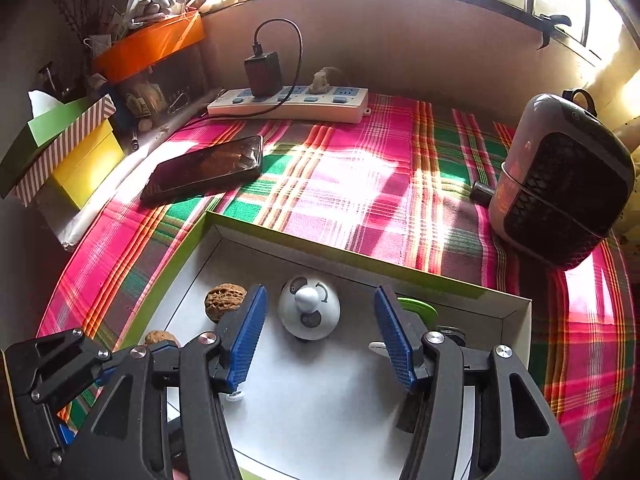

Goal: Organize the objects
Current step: 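Open the left gripper to drop the knob while the right releases the disc in the box, then lift both open grippers out of the box toward the pink gadgets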

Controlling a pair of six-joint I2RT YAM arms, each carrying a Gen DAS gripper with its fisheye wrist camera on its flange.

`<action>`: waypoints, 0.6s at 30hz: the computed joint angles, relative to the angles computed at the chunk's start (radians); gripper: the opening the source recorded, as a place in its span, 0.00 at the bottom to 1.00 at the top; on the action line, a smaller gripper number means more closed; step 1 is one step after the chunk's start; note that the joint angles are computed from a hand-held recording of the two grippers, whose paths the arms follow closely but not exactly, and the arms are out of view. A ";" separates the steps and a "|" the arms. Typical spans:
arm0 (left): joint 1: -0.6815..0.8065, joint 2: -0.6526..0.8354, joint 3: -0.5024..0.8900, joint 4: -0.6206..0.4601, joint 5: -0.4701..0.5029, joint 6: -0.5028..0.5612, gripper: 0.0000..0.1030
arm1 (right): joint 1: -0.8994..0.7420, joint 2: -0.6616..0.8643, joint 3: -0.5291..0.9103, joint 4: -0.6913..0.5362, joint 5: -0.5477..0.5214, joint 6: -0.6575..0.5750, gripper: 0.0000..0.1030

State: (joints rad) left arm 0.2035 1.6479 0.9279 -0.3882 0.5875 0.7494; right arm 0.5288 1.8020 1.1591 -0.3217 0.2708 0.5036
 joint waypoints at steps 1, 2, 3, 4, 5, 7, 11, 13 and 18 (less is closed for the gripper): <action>0.004 -0.008 -0.006 -0.001 0.002 0.001 0.38 | 0.003 -0.008 -0.007 -0.001 0.002 0.008 0.55; 0.007 -0.015 -0.011 -0.003 0.004 0.006 0.38 | 0.007 -0.015 -0.014 -0.001 0.005 0.013 0.55; 0.012 -0.023 -0.016 -0.006 0.006 0.010 0.38 | 0.012 -0.026 -0.023 0.001 0.011 0.018 0.55; 0.016 -0.033 -0.022 -0.009 0.009 0.013 0.38 | 0.018 -0.034 -0.029 -0.003 0.021 0.024 0.55; 0.020 -0.042 -0.027 -0.013 0.012 0.017 0.38 | 0.023 -0.045 -0.040 -0.005 0.030 0.030 0.55; 0.029 -0.060 -0.038 -0.018 0.017 0.020 0.38 | 0.032 -0.065 -0.055 -0.009 0.039 0.044 0.55; 0.052 -0.097 -0.058 -0.032 0.031 0.029 0.38 | 0.053 -0.113 -0.091 -0.013 0.064 0.072 0.55; 0.065 -0.114 -0.067 -0.043 0.038 0.040 0.38 | 0.066 -0.133 -0.107 -0.018 0.080 0.093 0.55; 0.104 -0.158 -0.091 -0.086 0.065 0.079 0.38 | 0.106 -0.185 -0.156 -0.022 0.120 0.139 0.55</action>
State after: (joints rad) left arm 0.3080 1.4896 0.8374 -0.4740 0.6523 0.8286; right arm 0.6346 1.6165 1.0033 -0.3435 0.3904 0.6430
